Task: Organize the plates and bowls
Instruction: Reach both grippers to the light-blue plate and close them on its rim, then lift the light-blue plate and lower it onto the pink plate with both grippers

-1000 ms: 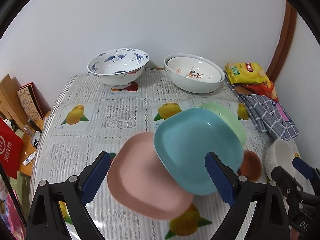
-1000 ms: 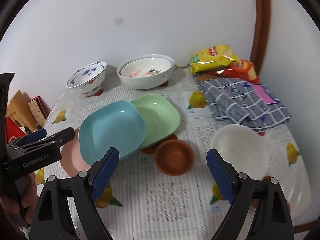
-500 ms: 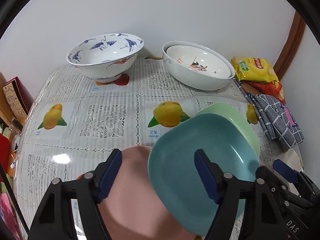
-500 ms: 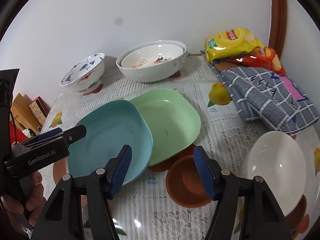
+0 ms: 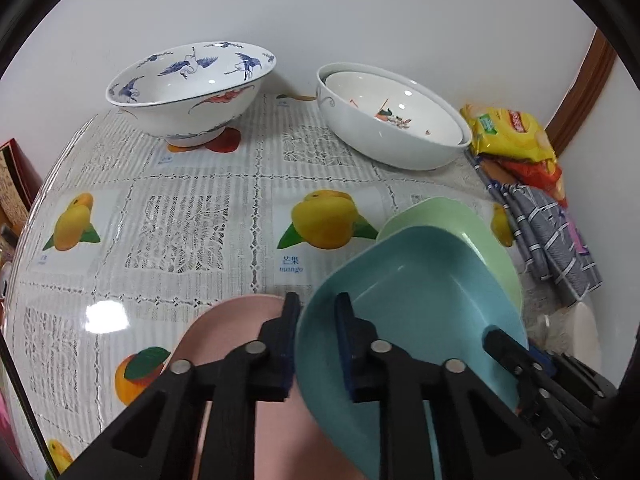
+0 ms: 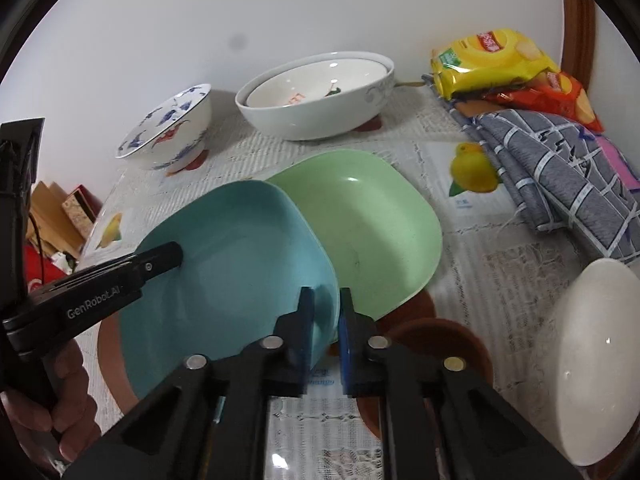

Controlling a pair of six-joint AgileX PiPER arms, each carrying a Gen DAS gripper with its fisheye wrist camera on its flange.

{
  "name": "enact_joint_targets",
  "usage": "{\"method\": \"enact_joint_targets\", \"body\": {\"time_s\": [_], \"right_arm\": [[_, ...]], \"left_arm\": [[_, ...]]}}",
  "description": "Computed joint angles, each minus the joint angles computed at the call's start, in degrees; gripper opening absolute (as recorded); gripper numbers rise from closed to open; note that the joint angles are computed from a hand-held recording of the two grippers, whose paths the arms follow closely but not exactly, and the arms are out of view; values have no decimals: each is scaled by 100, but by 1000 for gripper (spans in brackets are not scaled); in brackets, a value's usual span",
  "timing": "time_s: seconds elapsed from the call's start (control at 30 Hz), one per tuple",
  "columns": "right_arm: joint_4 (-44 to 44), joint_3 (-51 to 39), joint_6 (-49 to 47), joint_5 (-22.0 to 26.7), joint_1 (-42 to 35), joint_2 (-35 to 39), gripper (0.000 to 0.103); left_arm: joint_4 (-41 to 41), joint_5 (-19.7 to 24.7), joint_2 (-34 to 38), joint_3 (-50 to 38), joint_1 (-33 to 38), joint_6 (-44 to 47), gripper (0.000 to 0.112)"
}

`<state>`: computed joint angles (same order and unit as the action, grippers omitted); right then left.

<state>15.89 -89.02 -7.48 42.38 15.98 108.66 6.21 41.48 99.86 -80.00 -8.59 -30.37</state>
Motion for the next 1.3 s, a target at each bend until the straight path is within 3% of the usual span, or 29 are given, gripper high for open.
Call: {"method": "enact_joint_targets", "body": {"time_s": [0.27,0.77,1.3], "right_arm": [[-63,467,245,-137,-23,-669,9],[-479,1691,1105,49,-23,-2709,9],[-557,2403,1709,20,623,-3574,9]], "left_arm": [[425,226,-732,240,-363,-377,13],[1481,1157,-2073,529,-1616,-1568,13],[2155,1942,-3152,1180,-2204,-2342,13]]}}
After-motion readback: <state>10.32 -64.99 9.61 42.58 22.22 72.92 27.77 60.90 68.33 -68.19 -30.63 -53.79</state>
